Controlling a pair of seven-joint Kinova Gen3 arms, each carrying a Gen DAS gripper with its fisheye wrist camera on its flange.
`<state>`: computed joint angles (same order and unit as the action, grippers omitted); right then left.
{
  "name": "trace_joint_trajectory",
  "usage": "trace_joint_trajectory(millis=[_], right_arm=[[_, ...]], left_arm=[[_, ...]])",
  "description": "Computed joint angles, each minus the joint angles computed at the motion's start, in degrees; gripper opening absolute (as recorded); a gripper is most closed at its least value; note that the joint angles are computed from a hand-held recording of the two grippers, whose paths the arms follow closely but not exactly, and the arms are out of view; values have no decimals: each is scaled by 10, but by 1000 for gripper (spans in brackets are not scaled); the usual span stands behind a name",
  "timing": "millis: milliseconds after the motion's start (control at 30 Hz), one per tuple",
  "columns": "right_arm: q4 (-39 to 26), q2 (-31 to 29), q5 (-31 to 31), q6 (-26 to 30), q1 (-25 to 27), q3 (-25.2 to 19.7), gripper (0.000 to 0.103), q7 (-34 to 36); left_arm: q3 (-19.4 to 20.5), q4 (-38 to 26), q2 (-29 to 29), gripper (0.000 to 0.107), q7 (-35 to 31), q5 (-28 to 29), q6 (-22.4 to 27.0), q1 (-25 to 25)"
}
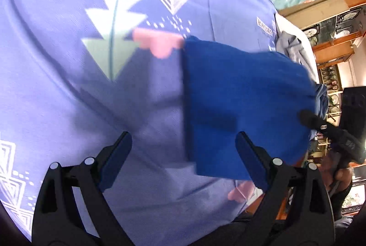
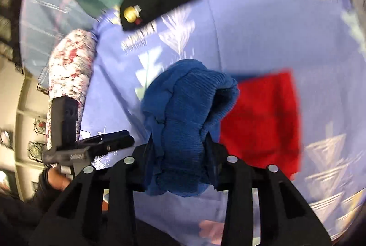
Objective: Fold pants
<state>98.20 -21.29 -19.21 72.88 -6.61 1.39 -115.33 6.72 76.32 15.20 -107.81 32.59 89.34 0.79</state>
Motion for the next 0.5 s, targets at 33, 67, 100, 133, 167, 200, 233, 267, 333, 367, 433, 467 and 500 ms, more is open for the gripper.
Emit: trace_joint_trajectory(millis=[33,67,100,133,167,200,233,267,333,367,433,467,500], right_arm=[[-7,-3,9,12,3,4,39,3],[-11,-4,21,27,6,10,39,9],[-7,-4,31,35,12,15,39,15],[7,-2,50,37,15,23,40,19],[28,1,62,30,29,22,40,26],[46,7,72,21,35,24,40,32],[72,16,89,10,47,21,40,28],[95,28,106,-2,57,13,40,19],[124,38,143,-29,61,-20,46,-1],[131,36,164,-39,58,-40,56,-16],[123,37,195,-32,55,-65,70,-42],[110,38,196,-14,50,-61,70,-44],[100,32,188,-2,43,-47,70,-38]], left_arm=[[0,-2,-3,93,-3,-5,-5,1],[-1,-2,-3,93,-5,-6,-8,1],[-1,-1,-2,93,-5,-9,-10,2],[0,-1,0,93,-1,-13,-11,6],[3,-1,5,93,10,-17,-15,15],[6,1,9,93,14,-18,-19,22],[6,1,11,93,12,-20,-18,25],[13,-1,17,93,20,-28,-25,38],[20,-1,23,93,28,-35,-38,57],[24,-3,29,93,39,-43,-45,71],[30,-16,41,93,55,-55,-42,91],[32,-21,43,93,57,-54,-43,94],[34,-23,42,93,53,-48,-43,92]])
